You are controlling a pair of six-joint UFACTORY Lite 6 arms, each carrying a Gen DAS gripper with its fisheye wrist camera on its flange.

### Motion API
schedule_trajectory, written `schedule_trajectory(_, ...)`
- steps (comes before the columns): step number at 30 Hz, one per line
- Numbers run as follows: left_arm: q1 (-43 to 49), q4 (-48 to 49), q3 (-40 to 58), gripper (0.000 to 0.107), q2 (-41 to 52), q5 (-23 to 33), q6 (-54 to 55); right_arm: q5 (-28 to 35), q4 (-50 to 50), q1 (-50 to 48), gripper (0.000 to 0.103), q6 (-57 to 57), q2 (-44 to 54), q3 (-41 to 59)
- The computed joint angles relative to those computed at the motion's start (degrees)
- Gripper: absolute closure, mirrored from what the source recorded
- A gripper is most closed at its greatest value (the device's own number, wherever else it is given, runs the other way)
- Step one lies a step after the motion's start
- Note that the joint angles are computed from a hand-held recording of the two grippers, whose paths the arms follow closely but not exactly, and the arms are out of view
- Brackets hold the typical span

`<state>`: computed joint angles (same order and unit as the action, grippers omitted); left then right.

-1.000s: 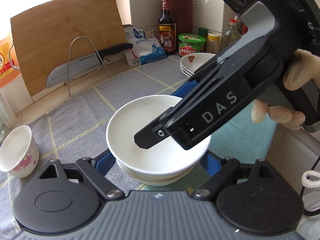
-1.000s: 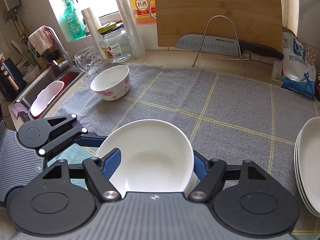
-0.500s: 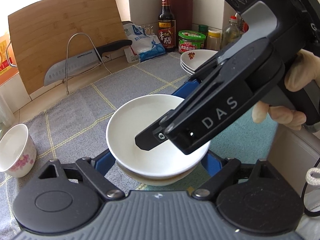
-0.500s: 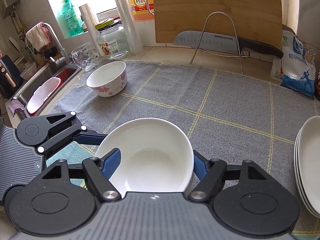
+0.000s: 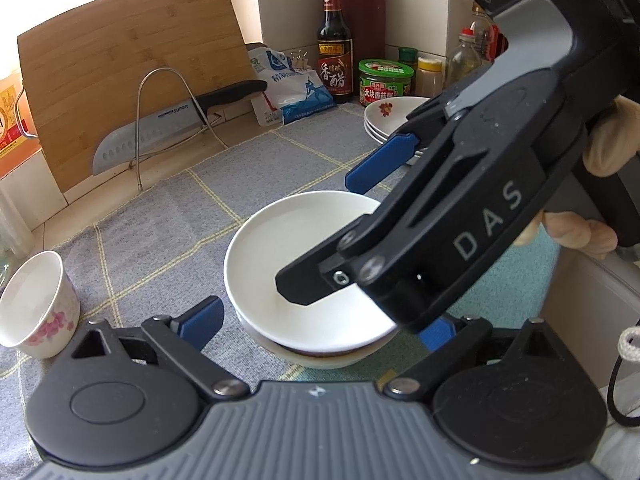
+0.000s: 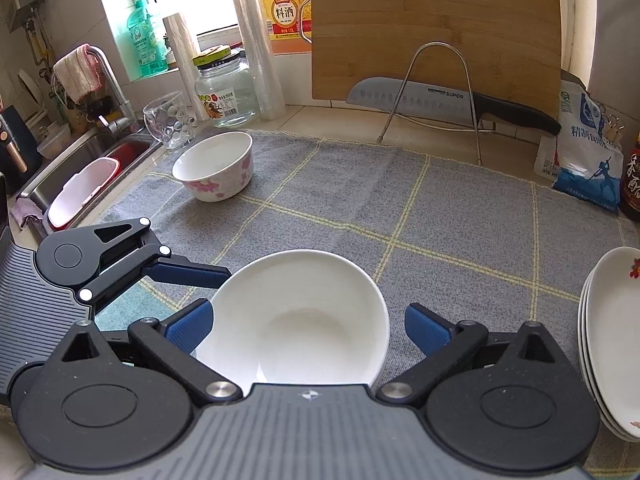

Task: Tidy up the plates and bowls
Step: 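Lower the white bowl into the other bowl and open the right tool, then move the right tool to the pink-flower bowl and grasp its rim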

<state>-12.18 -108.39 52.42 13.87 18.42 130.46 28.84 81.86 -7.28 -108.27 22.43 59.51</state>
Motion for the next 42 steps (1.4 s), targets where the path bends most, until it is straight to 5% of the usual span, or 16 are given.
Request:
schedule_trajectory(15, 5.3, 8.7, -3.6, 0.008, -4.7, 4.2, -5.6, -2.9, 4.7, 2.1, 0.000, -3.7, -3.9, -3.0)
schedule_trajectory(27, 16.5, 2.9, -6.4, 0.008, -7.2, 8.3, 3.6, -8.8, 8.8, 11.1, 0.000, -5.9, -6.8, -0.7)
schedule_trajectory(35, 25.7, -11.5, -1.9, 0.008, 1.2, 9.7, 19.7, -12.8, -1.7, 20.2, 0.000, 6.7, 2.5, 12.0)
schedule_trajectory(42, 29.2, -18.1, 10.0, 0.008, 14.7, 10.3, 25.5, -10.7, -26.9, 24.9, 0.000, 34.2, 19.1, 34.5)
